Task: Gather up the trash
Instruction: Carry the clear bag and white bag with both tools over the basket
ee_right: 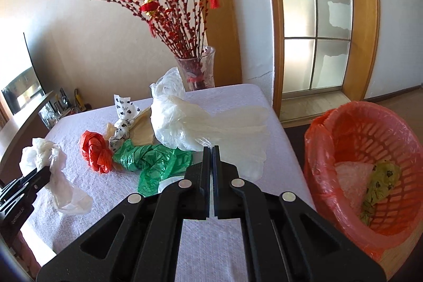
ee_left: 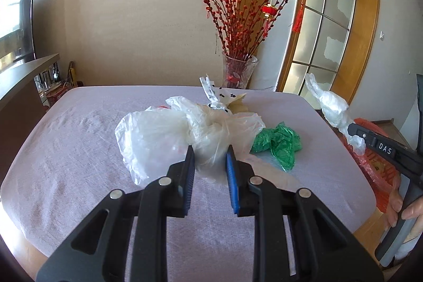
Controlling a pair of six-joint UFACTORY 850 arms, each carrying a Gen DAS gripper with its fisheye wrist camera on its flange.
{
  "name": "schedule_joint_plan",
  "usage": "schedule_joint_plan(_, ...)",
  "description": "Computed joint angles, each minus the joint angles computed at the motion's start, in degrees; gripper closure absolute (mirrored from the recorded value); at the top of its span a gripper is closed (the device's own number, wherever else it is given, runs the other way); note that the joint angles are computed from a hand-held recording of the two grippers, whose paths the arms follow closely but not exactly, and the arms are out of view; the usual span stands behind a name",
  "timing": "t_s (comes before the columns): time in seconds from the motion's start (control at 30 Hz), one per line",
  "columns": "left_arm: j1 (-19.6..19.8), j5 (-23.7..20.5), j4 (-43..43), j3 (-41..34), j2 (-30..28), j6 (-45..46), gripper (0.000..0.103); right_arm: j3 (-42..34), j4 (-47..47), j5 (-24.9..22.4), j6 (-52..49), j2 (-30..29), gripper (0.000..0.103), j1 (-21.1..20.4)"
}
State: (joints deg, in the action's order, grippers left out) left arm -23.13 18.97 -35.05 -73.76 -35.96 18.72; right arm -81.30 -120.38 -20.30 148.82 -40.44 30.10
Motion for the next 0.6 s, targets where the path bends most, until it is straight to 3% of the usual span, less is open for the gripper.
schedule_joint_plan(0.27,-2.04,-0.67,3.41,-1.48,-0.73,-1.34,0.080,6.62,-6.26,-3.76,9.63,3.98,0.101,-0.23)
schedule_joint_plan(0.6,-4.50,-3.02,10.55,-4.97,-3.00,-6.33,0.080,11.97,-5.90,-8.44,11.97,7.48,0.101,-0.54)
